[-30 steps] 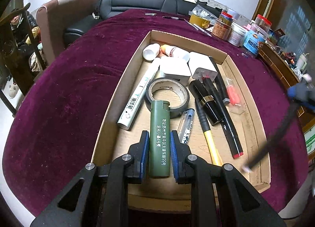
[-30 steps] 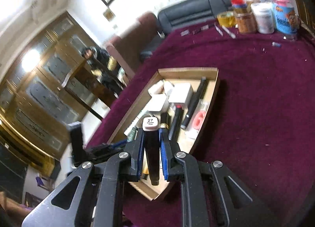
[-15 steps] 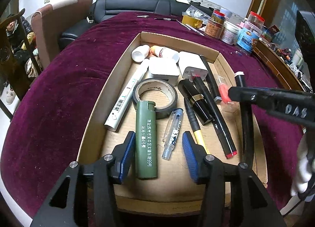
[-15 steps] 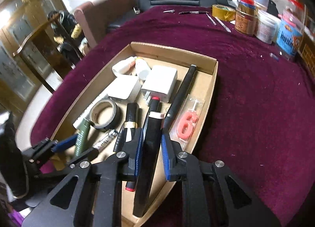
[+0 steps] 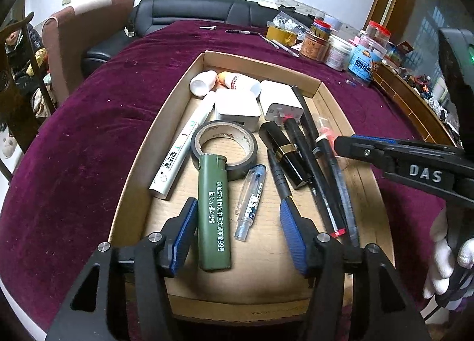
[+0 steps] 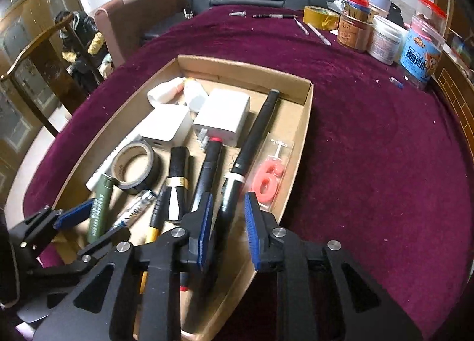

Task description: Organize rigid objects

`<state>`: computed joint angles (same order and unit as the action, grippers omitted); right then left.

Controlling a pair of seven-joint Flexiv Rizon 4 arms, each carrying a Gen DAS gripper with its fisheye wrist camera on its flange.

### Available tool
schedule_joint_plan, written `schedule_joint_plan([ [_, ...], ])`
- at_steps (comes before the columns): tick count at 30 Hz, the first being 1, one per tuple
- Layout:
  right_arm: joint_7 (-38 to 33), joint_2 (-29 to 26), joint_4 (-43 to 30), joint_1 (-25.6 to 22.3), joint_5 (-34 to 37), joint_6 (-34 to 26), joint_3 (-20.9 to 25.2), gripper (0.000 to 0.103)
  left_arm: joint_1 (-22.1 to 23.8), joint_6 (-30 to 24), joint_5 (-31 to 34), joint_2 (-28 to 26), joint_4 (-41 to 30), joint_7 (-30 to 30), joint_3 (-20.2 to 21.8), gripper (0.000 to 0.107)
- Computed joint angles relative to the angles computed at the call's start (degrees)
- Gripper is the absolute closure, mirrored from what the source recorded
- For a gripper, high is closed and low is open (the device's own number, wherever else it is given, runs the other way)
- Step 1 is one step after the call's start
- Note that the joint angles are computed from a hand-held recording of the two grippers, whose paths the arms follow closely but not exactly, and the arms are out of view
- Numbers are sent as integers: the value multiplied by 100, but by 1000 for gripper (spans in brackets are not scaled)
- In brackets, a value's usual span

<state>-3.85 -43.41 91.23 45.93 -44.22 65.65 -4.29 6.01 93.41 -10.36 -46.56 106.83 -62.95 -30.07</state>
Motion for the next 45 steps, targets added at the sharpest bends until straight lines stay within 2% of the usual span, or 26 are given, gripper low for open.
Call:
schedule_joint_plan([
  [3, 615, 187, 307, 263, -501, 296, -444, 72, 86, 147, 9, 1, 77, -63, -103, 55],
  [5, 1360, 364, 578, 513, -1200, 520, -900, 71, 158, 658, 72, 22, 234, -268, -172, 55],
  [7, 2463, 618, 888, 887, -2289, 612, -1514, 71, -181, 1994, 224, 139, 445, -670, 280, 54],
  [8, 2957, 752, 1007, 1065, -2819, 476, -1743, 70, -413, 2726, 236, 190, 533, -854, 578, 51],
  [9, 3416, 924, 1148, 1306, -3324, 74, -1930, 60, -557, 3347, 250, 210, 609, -1030, 775, 30],
  [10, 3613, 1021, 1218, 1436, -3530, -306, -1958, 37, -620, 4153, 308, 210, 712, -1305, 899, 5],
  [12, 4086, 1202, 1394, 1740, -3903, -1216, -1987, 14, -658, 5308, 439, 146, 817, -1857, 1016, 5],
  [13, 4241, 1245, 1439, 1791, -4040, -1459, -1960, 14, -746, 5555, 293, 157, 852, -2015, 1097, 5],
  [14, 4348, 1270, 1469, 1796, -4147, -1610, -1917, 14, -874, 5566, 30, 225, 892, -2079, 1178, 5],
  [15, 4352, 1269, 1467, 1746, -4134, -1657, -1843, 14, -1000, 5336, -186, 327, 905, -2100, 1282, 5],
  [16, 4337, 1271, 1466, 1668, -4103, -1643, -1759, 14, -1063, 4732, -406, 495, 919, -1944, 1296, 5],
  [18, 4413, 1261, 1465, 1447, -4110, -1400, -1574, 14, -1081, 3418, -404, 718, 802, -1684, 1362, 5],
  [20, 4525, 1249, 1485, 1312, -4167, -1356, -1415, 14, -1355, 2788, -611, 772, 700, -1603, 1635, 5],
  [24, 4325, 1213, 1507, 1166, -4087, -1563, -1066, 14, -2262, 2498, -1169, 686, 519, -1609, 2502, 5],
  [28, 4119, 1094, 1401, 983, -4166, -1613, -749, 14, -2320, 1719, -1036, 783, 413, -1697, 2610, 5],
  [30, 3930, 1010, 1305, 907, -4241, -1653, -605, 14, -2702, 1354, -1200, 799, 318, -1741, 3039, 5],
  [33, 3562, 895, 1158, 777, -4285, -1723, -385, 14, -3460, 1166, -1449, 700, 191, -1884, 3887, 5],
  [36, 3250, 786, 1030, 629, -4333, -1750, -158, 14, -3869, 1044, -1552, 582, 78, -1966, 4378, 5],
  [45, 3207, 683, 926, 104, -4409, -1911, 462, 14, -4028, 345, -1194, 481, -194, -2411, 4781, 5],
])
